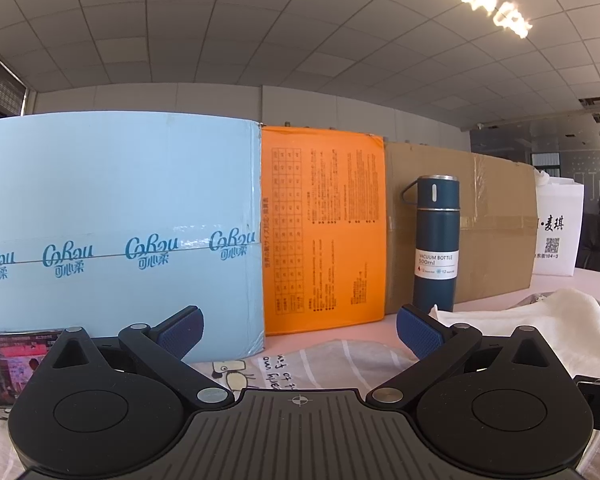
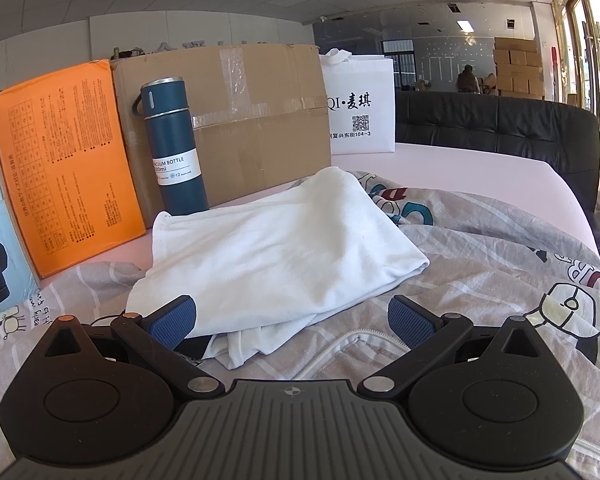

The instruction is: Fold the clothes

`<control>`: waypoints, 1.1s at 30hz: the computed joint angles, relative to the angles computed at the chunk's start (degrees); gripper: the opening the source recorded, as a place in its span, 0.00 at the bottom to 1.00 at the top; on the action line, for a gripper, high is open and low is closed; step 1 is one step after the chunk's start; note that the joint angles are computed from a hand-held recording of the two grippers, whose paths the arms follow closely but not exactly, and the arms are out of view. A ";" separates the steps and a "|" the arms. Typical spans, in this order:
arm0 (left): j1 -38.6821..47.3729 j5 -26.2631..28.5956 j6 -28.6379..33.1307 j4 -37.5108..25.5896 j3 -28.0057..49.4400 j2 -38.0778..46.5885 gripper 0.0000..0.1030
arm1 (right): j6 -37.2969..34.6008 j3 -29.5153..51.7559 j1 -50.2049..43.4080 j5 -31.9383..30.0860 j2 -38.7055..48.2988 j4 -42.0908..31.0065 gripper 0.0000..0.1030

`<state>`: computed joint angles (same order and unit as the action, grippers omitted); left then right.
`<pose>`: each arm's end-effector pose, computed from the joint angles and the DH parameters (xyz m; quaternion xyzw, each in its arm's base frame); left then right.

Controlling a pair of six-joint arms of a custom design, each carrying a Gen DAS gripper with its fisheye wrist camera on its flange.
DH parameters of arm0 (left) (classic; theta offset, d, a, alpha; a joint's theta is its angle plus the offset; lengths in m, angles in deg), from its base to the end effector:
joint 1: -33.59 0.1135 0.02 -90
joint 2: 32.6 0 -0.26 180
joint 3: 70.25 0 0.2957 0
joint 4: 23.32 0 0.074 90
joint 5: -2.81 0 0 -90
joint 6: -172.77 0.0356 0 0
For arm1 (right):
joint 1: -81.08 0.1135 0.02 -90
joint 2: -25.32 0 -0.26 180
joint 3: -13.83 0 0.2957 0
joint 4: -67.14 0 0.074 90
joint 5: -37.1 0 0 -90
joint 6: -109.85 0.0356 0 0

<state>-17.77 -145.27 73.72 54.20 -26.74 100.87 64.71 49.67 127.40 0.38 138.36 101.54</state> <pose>0.2045 -0.2074 -0.0135 -0.0376 0.7453 0.0515 0.6636 0.1983 0.1663 -0.0003 0.1691 0.8213 -0.0319 0.5439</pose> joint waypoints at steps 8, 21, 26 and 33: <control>-0.23 -0.12 0.20 -0.21 -0.11 -0.25 1.00 | -2.17 -1.07 0.85 1.23 1.05 5.49 1.00; -0.12 0.17 0.23 0.11 -0.67 -0.45 1.00 | -2.46 -0.94 0.84 0.88 0.97 5.04 1.00; -0.23 0.06 0.10 0.08 -0.91 -0.65 1.00 | -2.64 -0.89 0.80 0.71 0.99 4.97 1.00; -0.30 0.00 -0.05 -0.12 -1.13 -0.93 1.00 | -2.73 -0.90 0.86 0.74 1.01 4.97 1.00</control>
